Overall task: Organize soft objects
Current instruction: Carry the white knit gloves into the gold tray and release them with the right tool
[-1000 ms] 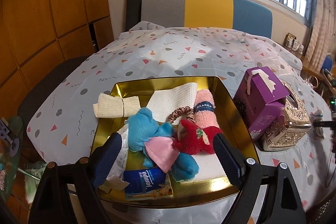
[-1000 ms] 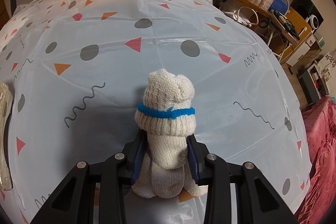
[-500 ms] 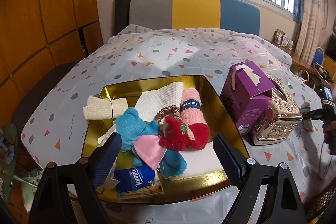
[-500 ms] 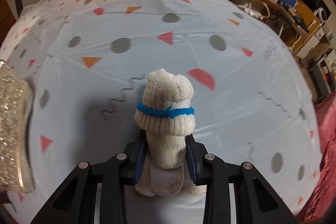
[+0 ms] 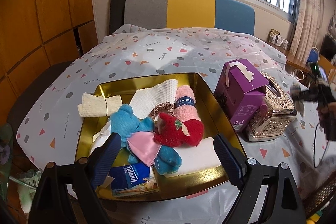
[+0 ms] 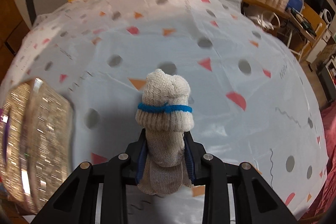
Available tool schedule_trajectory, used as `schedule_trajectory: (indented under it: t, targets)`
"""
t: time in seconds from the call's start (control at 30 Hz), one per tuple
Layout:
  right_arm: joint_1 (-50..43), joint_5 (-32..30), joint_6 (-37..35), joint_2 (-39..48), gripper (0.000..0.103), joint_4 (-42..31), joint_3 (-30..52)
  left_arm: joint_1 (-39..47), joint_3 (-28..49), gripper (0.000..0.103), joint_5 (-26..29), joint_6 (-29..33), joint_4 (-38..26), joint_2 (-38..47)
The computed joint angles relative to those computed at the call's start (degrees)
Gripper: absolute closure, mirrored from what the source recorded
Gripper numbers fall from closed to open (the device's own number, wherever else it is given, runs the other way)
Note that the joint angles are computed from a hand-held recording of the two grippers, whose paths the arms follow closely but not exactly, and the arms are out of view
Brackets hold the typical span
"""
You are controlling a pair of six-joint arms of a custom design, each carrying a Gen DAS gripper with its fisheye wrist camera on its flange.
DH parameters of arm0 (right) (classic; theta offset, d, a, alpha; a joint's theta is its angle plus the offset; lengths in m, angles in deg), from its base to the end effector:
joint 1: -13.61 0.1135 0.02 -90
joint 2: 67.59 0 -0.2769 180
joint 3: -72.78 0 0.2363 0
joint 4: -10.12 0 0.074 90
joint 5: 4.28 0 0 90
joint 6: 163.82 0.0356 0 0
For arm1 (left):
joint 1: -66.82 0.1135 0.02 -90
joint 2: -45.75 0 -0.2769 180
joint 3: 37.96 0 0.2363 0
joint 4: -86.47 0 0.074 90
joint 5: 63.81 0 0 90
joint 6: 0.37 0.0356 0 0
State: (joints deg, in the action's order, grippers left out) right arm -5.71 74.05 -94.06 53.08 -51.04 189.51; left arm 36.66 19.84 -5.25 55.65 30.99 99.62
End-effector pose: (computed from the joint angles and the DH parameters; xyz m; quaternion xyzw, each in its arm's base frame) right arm 0.4203 -0.1397 0.2367 -0.0297 0.9712 0.0208 0.2354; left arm 0.1454 -0.0630 0.2716 -0.1195 0.9054 0.0485 0.4044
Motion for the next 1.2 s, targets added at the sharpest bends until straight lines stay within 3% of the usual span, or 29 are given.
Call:
schedule_trajectory:
  t: [0.4, 0.7, 1.2]
  targets:
    - [7.1, -5.8, 0.7, -4.9, 0.072, -3.2, 5.8, -0.4, -0.6, 0.013, 0.9, -0.1, 0.5, -0.3]
    - [15.5, -9.8, 0.9, -11.2, 0.072, -3.4, 5.1, 0.0, -0.9, 0.013, 1.3, 0.0, 0.3, -0.7]
    - [33.1, -12.5, -0.2, -22.2, 0.072, -0.9, -3.6, 3.0, -2.6, 0.013, 2.7, 0.9, 0.0, -2.8]
